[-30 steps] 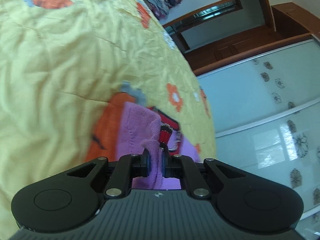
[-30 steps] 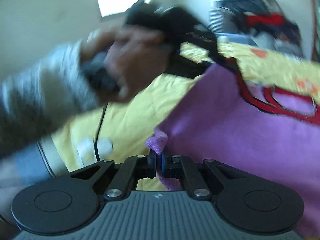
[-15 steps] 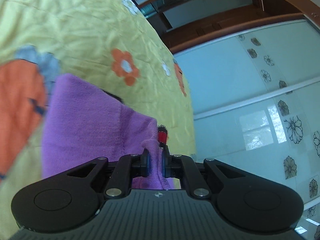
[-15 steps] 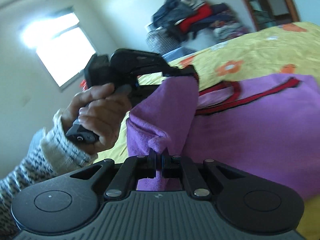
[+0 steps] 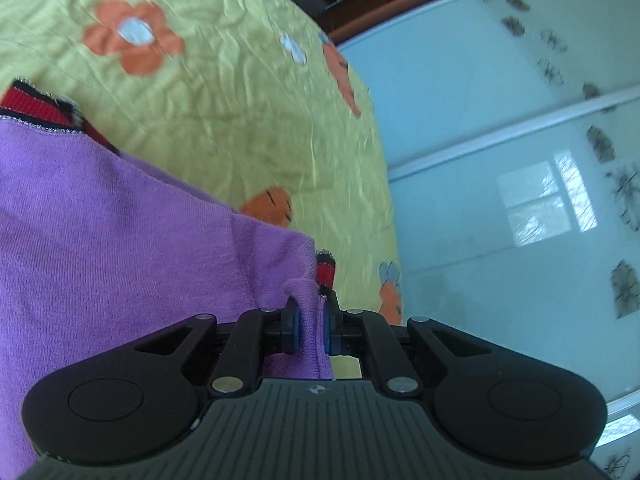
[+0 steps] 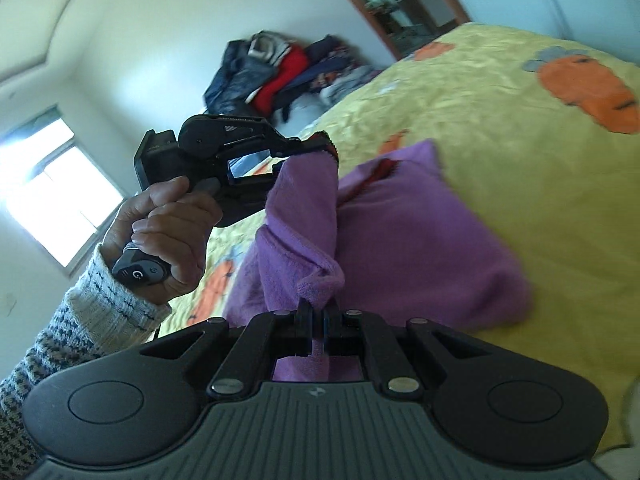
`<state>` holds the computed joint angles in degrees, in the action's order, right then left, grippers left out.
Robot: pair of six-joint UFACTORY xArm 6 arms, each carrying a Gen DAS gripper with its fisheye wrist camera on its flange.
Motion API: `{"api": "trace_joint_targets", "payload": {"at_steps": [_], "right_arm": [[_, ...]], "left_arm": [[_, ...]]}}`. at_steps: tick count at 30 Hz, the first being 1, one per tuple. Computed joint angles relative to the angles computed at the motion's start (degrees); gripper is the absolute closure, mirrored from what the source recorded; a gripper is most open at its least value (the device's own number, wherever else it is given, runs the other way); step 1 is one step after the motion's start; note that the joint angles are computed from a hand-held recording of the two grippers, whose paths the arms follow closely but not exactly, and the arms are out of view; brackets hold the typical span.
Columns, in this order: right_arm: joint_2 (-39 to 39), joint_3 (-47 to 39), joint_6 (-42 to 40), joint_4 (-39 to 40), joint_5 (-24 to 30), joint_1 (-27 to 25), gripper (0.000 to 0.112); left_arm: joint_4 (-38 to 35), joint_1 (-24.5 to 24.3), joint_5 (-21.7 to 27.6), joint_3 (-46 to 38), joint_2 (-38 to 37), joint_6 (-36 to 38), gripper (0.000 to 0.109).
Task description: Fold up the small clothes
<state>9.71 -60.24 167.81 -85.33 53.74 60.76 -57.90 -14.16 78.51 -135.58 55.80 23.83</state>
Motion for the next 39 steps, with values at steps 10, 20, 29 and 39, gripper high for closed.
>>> {"api": "trace_joint_targets", "payload": {"at_steps": [10,20,29,39], "right_arm": [[-3.56,6.03,3.95,5.40,3.92,2.44,0.108],[-3.08,5.70,0.21,10.12,2.24,2.62,0.106],[-6.86,6.69,-5.70,15.04,5.35,5.33,0.034],[-10.18,8.06,-19.72,-9.58,-22.91,-18.10,0.034]], "left_arm": [[4.94,-5.14,-6.60,3.40,-1.61,0.14,0.098],[9.72,-10.73,-19.88,18.34,-11.26,9.39,0.094],[1.91,-6.58,-23.09,24.02,-17.30,16.19,0.068],[1.56,0.40,-32.43,53.16,-36.40,35.43,0.048]]}}
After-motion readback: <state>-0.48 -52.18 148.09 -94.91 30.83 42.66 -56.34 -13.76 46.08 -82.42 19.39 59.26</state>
